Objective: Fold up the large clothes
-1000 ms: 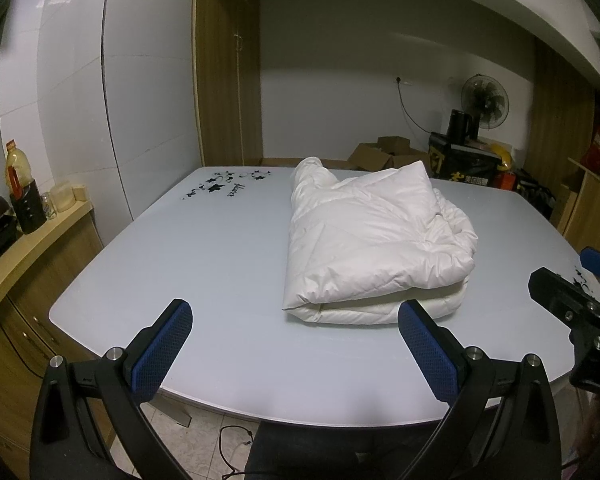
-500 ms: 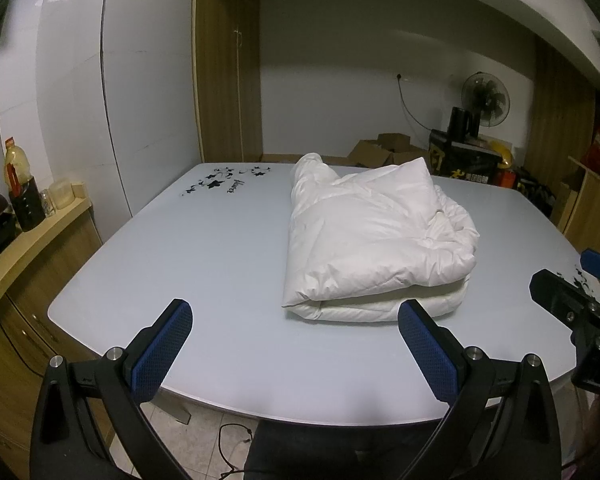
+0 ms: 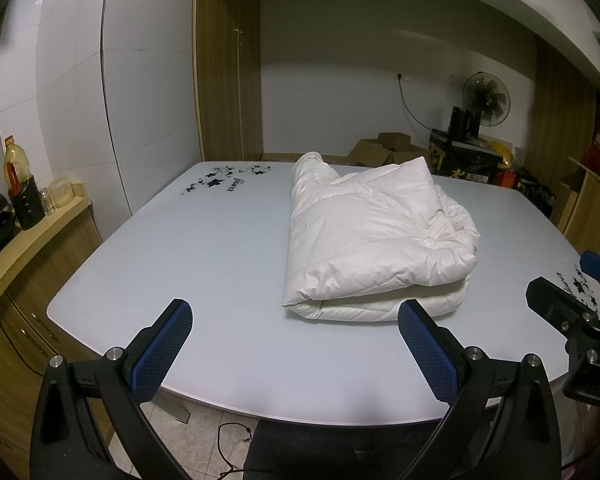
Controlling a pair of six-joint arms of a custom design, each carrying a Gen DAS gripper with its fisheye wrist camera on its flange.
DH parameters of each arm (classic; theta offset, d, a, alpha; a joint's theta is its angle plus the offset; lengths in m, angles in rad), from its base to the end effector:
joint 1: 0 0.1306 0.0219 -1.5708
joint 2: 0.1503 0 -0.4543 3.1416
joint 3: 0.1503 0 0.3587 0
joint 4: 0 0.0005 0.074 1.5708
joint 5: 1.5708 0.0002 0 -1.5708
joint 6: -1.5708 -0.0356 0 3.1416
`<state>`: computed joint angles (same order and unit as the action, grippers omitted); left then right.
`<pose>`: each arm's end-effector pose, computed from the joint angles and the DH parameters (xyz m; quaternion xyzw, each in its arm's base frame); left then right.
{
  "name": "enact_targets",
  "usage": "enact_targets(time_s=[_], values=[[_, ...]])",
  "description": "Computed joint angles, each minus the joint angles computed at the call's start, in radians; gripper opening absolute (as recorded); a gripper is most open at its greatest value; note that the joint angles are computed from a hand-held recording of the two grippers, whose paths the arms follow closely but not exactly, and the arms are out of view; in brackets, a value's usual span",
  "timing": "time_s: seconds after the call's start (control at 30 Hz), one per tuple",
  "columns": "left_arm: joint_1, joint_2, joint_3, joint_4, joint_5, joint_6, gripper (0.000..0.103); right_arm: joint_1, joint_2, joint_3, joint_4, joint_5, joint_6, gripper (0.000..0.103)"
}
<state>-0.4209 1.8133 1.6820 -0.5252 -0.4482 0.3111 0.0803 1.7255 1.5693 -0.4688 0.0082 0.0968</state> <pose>0.5860 -0.2460 0.4384 -0.0499 0.8789 0.0322 0.4732 0.5995 0.0475 0.4438 -0.0769 0.8869 -0.0074 0.4554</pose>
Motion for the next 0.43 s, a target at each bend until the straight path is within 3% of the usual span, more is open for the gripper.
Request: enact_targets(time_s=[0.23, 0.33, 0.43], values=[[0.001, 0.002, 0.0, -0.001, 0.054, 0.006, 0.103, -0.001, 0.0, 0.002, -0.004, -0.003, -0.002, 0.103], [0.003, -0.005, -0.023, 0.048, 0.083, -0.004, 0.103, -0.002, -0.001, -0.001, -0.005, -0.004, -0.002, 0.103], [0.003, -0.003, -0.019, 0.044, 0.086, -0.004, 0.103, -0.002, 0.001, 0.001, -0.006, -0.004, -0.002, 0.103]])
